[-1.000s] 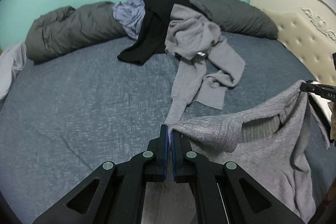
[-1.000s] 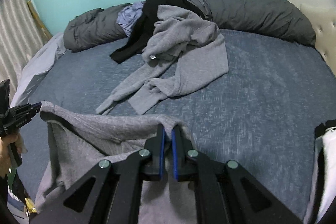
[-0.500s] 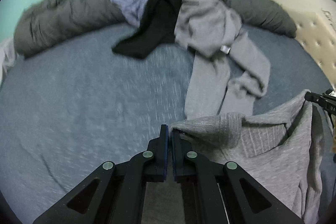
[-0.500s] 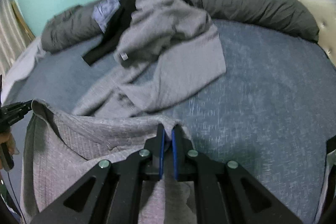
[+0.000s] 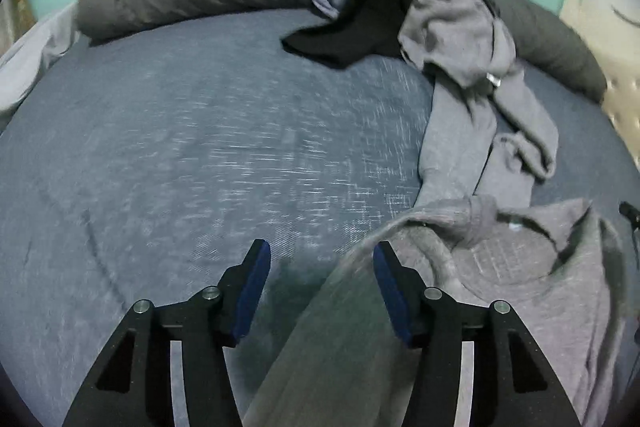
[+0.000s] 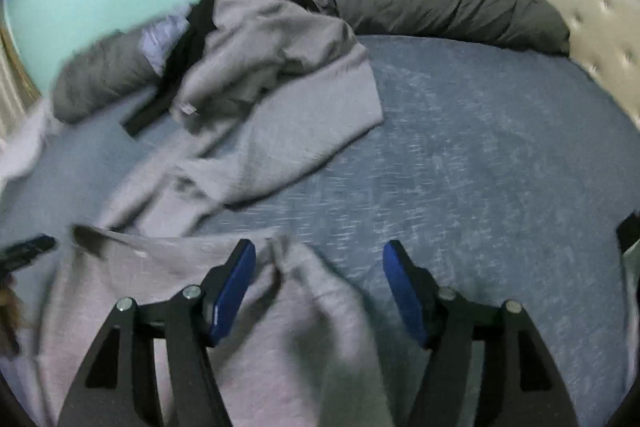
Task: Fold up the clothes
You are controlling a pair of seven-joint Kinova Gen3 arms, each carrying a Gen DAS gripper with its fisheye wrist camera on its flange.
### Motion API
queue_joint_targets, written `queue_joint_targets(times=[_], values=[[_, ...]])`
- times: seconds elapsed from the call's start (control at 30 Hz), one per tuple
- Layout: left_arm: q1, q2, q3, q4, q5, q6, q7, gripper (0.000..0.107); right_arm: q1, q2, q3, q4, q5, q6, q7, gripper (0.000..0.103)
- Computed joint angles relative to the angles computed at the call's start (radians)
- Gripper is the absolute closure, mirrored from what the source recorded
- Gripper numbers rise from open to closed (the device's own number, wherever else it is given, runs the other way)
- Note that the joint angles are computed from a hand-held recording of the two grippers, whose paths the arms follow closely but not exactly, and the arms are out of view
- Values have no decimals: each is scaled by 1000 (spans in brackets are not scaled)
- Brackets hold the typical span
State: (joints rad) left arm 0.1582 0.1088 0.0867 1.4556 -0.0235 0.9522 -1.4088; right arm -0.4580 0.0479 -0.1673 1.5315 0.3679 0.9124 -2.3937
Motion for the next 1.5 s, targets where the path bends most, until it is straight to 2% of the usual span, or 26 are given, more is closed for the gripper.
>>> queue_joint_targets(times=[0.27, 0.4, 0.47, 0.57, 0.67, 0.83, 0.87, 0.9, 1.0, 1.07, 1.2, 1.33, 1.5], values=[[-18, -267, -12, 262, 119, -78, -106, 42, 30, -172, -56, 166, -156, -56, -53, 36], [-9, -381, -19, 380, 182, -101, -120, 29, 42, -235, -96, 238, -208, -62, -86, 36], [-6, -427, -18, 434, 202, -110, -118, 29, 44, -270, -103, 275, -249, -68, -79, 36], [1, -471, -27, 495, 228, -111, -120, 28, 53, -310, -134, 311, -278, -41, -80, 36], [-3, -486, -6, 520, 213, -114, -113, 27, 63, -322, -160, 320, -286, 7, -81, 36], [13, -503, -35, 557, 245, -145, -128, 21, 81, -300, -209, 309, -227, 78, -121, 36], [8, -502, -28, 559, 237, -150, -128, 21, 77, -294, -209, 309, -219, 84, -122, 38], [2, -505, -20, 563, 228, -156, -124, 21, 73, -289, -208, 310, -211, 89, -123, 52], [-6, -517, -12, 581, 211, -175, -120, 20, 56, -277, -196, 303, -203, 103, -104, 85], [-7, -521, -11, 596, 209, -187, -116, 17, 47, -275, -187, 295, -200, 118, -89, 98], [7, -510, -30, 600, 227, -185, -129, 17, 63, -298, -182, 275, -159, 171, -97, 100], [-1, -513, -9, 600, 215, -197, -116, 16, 116, -315, -172, 235, -86, 288, -96, 100], [8, -510, -16, 605, 222, -207, -118, 16, 158, -266, -146, 189, -16, 439, -79, 100]])
